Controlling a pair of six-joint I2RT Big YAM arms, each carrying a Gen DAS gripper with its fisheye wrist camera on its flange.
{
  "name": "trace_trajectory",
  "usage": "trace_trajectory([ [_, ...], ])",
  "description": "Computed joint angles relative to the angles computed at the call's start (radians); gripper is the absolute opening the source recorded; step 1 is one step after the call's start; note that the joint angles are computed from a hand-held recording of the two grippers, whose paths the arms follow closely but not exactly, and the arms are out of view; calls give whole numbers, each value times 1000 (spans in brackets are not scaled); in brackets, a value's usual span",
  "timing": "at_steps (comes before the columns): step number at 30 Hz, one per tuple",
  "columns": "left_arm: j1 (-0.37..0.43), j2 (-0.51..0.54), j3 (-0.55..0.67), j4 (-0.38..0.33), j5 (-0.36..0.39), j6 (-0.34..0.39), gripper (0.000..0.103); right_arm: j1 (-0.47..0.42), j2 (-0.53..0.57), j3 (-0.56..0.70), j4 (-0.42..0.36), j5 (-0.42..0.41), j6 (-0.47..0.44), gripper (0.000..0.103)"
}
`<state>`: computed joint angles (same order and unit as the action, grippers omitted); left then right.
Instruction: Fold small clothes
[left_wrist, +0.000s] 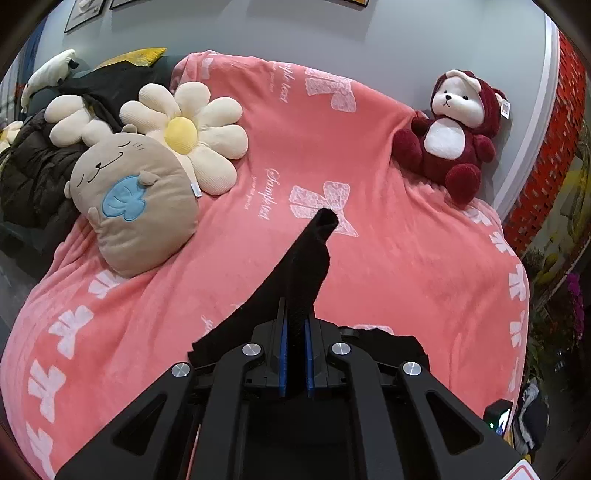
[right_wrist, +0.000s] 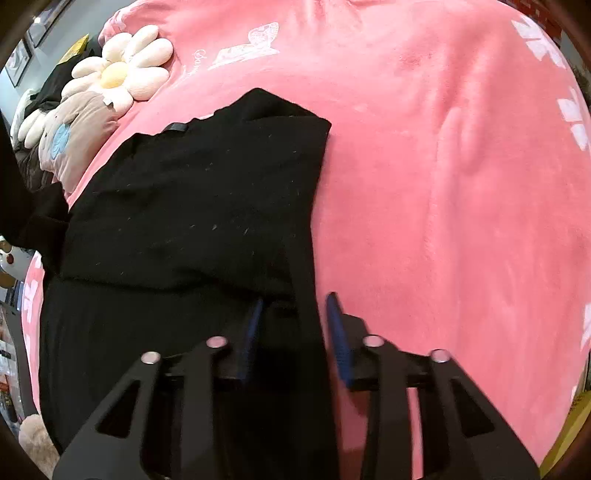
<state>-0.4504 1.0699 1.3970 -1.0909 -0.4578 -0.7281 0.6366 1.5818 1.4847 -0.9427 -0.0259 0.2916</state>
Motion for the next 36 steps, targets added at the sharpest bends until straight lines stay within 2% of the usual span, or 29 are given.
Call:
trace_trajectory([
  [3,-32,20,13,-4,-13,5,6,-34,-34,-48,18,-13,23,11],
  [5,-53,40,22,2,-7,16,6,-22,-63,-88,32,-10,14,13],
  [7,-84,76,40,13,10,25,6,2,-73,-73,18,14,21,19],
  [10,-147,137,66,68,29,33,7,15,-100,-69,28,8,65,20],
  [12,-187,197,78,115,64,40,31,16,-121,-78,37,-23,89,23],
  [13,-205,225,85,112,59,21,65,17,-124,-77,32,-39,87,24],
  [14,-228,255,85,112,41,-6,78,23,-122,-74,27,-36,82,24],
  [16,-263,276,55,115,28,-55,78,33,-124,-66,12,-56,79,26],
  [19,-282,223,-46,107,82,-186,78,60,-101,-25,13,-70,67,26],
  [21,-286,166,-120,81,85,-258,78,65,-68,19,24,-112,70,37],
  [23,-293,105,-184,9,57,-318,78,69,-2,98,19,-140,70,40],
  [24,-292,71,-211,-46,32,-349,78,74,32,139,2,-130,67,41],
  [27,-278,-8,-266,-142,5,-409,78,78,157,275,-53,-103,80,45],
  [30,-252,-81,-313,-174,4,-453,78,82,269,388,-122,-90,89,45],
  [31,-249,-96,-321,-174,3,-456,78,90,297,416,-140,-93,81,44],
  [32,-248,-109,-329,-178,-4,-457,78,102,311,436,-143,-86,73,33],
  [33,-248,-117,-334,-182,-9,-453,78,109,319,454,-151,-96,59,6],
  [34,-251,-118,-337,-188,-18,-440,78,117,330,493,-172,-114,44,4],
  [36,-255,-98,-328,-202,-40,-410,78,134,301,526,-148,-67,5,4],
])
